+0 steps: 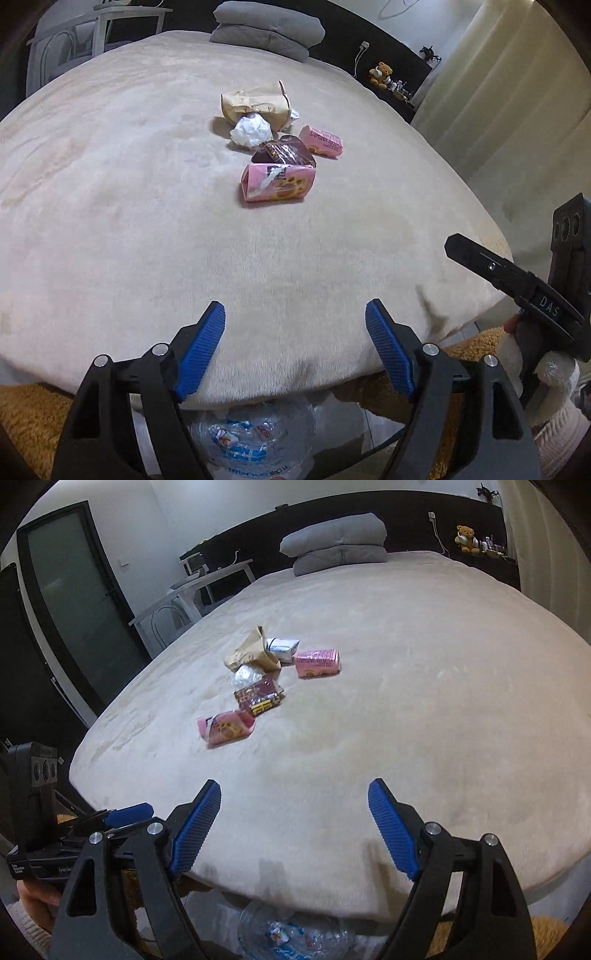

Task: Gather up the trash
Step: 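Raise both tools back over the bed toward the remaining trash, then grasp the pink box with the left tool while the right tool grasps the pink printed roll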

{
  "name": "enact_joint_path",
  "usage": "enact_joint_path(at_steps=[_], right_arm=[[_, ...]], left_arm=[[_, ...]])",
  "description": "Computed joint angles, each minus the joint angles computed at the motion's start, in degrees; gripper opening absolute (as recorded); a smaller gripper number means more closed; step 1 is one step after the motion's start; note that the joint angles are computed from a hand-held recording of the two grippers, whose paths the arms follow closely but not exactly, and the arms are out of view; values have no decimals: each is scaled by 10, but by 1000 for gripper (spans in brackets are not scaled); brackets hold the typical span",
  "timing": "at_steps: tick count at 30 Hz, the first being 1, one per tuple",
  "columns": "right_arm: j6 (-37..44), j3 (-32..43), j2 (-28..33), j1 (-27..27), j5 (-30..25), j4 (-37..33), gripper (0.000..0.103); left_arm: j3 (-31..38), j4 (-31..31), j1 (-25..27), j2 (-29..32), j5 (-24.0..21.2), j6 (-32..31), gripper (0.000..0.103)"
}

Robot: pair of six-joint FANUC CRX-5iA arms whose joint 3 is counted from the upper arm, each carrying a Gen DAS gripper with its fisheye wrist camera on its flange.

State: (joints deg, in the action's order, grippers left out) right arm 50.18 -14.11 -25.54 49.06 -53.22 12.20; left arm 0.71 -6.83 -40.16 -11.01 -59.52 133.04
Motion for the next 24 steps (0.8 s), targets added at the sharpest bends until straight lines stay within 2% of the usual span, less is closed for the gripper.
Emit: enact_joint_path(at_steps=[2,4,6,9,17,24], right_arm=[[27,24,29,-25,9,-19,81],[54,49,59,-49,18,-38,90],[64,66,84,-63,27,-39,91],[97,108,126,-93,27,-71,92],[184,224,229,-150,-13,-168,93],[207,302,306,-171,-50,-196,93]], left_arm=[[9,5,10,11,4,-8,77],[27,-5,16,27,-3,-5,82],[37,-4,26,39,-1,-6,86],[48,7,43,57,4,-16,86],[106,-3,55,120,-15,-13,86],[126,-17,63,143,-20,-2,86]])
